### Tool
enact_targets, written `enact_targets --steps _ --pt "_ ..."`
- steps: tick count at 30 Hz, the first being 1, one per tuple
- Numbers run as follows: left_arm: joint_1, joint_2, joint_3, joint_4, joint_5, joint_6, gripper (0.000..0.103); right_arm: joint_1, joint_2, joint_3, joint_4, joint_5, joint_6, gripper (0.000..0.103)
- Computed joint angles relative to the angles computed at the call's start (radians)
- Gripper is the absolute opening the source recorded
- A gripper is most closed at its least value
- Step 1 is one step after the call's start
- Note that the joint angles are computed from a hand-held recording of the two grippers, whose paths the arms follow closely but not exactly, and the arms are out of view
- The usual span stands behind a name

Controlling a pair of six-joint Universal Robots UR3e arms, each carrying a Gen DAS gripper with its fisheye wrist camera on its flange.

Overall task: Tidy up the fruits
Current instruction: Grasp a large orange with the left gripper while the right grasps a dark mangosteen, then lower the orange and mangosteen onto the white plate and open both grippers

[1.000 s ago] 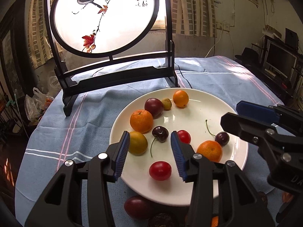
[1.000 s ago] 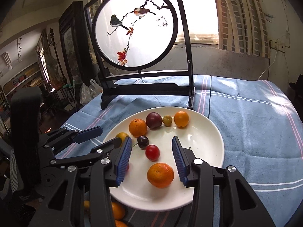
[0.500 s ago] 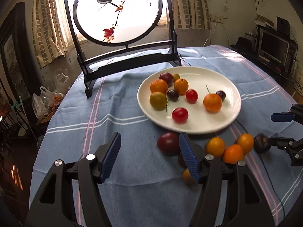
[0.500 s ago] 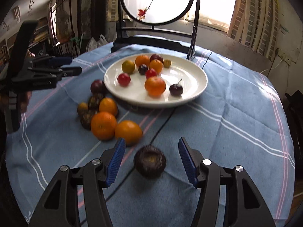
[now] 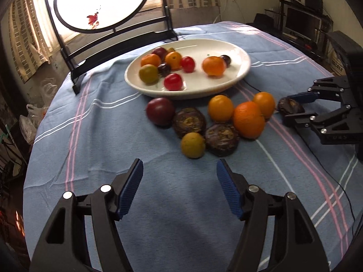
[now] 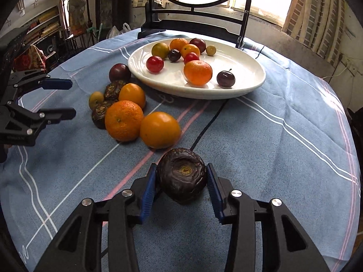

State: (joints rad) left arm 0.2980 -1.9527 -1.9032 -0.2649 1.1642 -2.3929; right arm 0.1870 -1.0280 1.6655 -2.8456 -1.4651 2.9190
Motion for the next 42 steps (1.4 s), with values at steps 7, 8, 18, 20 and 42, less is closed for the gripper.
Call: enact_targets --steps 7,8,18,20,42 --pt "-0.172 -0.056 0.054 0.074 0.030 -0.017 0.066 -0.026 -0.024 0.034 -0.034 0.051 0.026 0.043" --pt "-0.197 -0.081 0.087 0.062 0.050 -0.024 0.066 -0.029 -0.028 0.042 -0.041 0.054 0.027 0.043" --pt "-0.265 -0.160 0.202 0.018 0.112 -0.085 0.041 -0.053 -0.048 0.076 -0.061 0.082 0.030 0.043" --pt "-0.252 -0.137 0.161 0.055 0.099 -0.083 0.041 -0.054 -0.055 0.081 -0.067 0.087 0.030 0.043" --pt "-0.178 -0.262 0.691 -0.129 0.054 -0.397 0.041 -0.015 0.002 -0.319 -0.074 0.053 0.146 0.043"
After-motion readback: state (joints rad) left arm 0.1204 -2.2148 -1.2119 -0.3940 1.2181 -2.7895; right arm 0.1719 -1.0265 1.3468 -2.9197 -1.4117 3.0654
